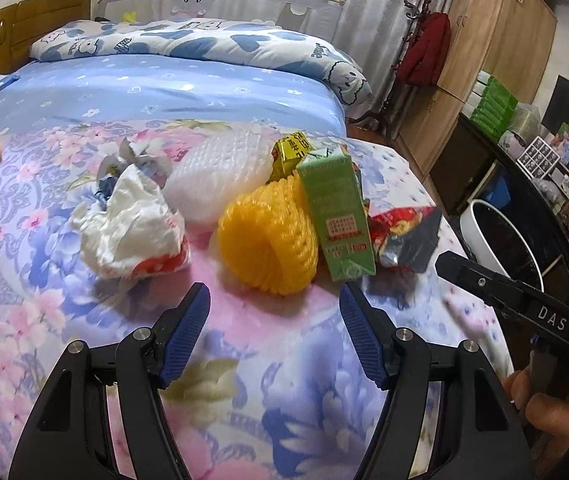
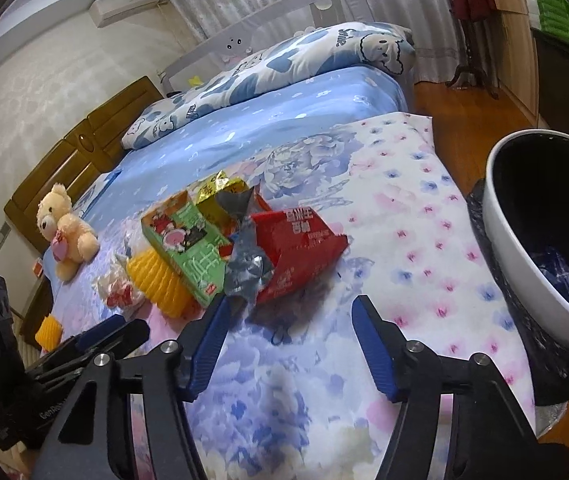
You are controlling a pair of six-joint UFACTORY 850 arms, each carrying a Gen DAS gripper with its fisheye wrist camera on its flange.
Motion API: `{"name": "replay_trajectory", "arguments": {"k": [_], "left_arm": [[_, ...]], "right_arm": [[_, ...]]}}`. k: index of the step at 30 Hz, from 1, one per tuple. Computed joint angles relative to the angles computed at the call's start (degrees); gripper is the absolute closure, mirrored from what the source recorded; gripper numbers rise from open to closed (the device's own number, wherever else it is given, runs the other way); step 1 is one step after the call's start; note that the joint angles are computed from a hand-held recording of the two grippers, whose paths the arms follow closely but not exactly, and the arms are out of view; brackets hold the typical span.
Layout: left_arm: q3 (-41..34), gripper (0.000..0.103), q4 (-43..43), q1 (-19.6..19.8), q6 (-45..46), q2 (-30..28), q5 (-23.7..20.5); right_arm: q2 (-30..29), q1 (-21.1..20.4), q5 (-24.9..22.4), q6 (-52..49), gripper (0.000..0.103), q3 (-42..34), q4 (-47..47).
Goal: Collect trash
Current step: 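Grasp the yellow foam net with the left tool while the right tool grasps the red snack bag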
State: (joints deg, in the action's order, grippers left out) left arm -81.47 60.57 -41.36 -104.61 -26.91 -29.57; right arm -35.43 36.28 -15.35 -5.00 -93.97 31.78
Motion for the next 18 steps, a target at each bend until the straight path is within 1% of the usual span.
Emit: {"name": "replay_trajectory", "arguments": {"k": [2,3,4,5,6,7,8,9,10,12,18], "left_arm": [[-0.57,0.036,0.45,0.37,-0.6,-0.54,0.37],[-0.85,0.037,1.1,0.59,-1.26,-0.89,0.7],[-1.22,0.042,1.21,0.79,-1.29,-1.26,1.01],[-1.7,0.049,0.78,0.97,-0.84,-1.7,1.33],[-2.25,0.053,-0.27,1.33,0.21,-2.24,2.14],[-2.59,0.07,-1.19,1.6,1.18,-2.6,3.06],[-2.82,0.089,-2.13,1.83,2.34,-2.82,3.96],[-2.96,0.09,-3.05,1.94,3.56,-2.95,4.79],[-3.1,0.09,-2.79,1.77,3.6,-2.99,4.46],[-2.66,0.091,-0.44,1.0,2.62,-2.56,3.47],[1.28,0.092,2.32,-0.64,-0.46,0.65,2.75]], "right_arm": [[-0.68,0.0,0.0,0.46,0.039,-0.94,-0.37],[-1.15,0.02,-0.03,1.09,0.041,-1.58,-1.0],[-1.72,0.01,-0.19,1.78,0.043,-2.31,-1.63],[-2.39,-0.02,-0.58,2.98,0.05,-3.14,-2.69],[-3.02,-0.08,-1.13,4.01,0.056,-3.93,-3.51],[-3.71,-0.2,-1.72,4.39,0.06,-4.73,-3.41],[-4.09,-0.29,-2.02,4.36,0.071,-5.17,-3.04],[-4.42,-0.35,-2.17,4.54,0.086,-5.42,-2.98],[-4.47,-0.4,-2.23,4.42,0.092,-5.43,-2.79],[-3.7,-0.52,-1.52,1.62,0.098,-4.13,0.11],[0.03,-0.89,1.0,-3.94,0.103,0.83,5.7]]}}
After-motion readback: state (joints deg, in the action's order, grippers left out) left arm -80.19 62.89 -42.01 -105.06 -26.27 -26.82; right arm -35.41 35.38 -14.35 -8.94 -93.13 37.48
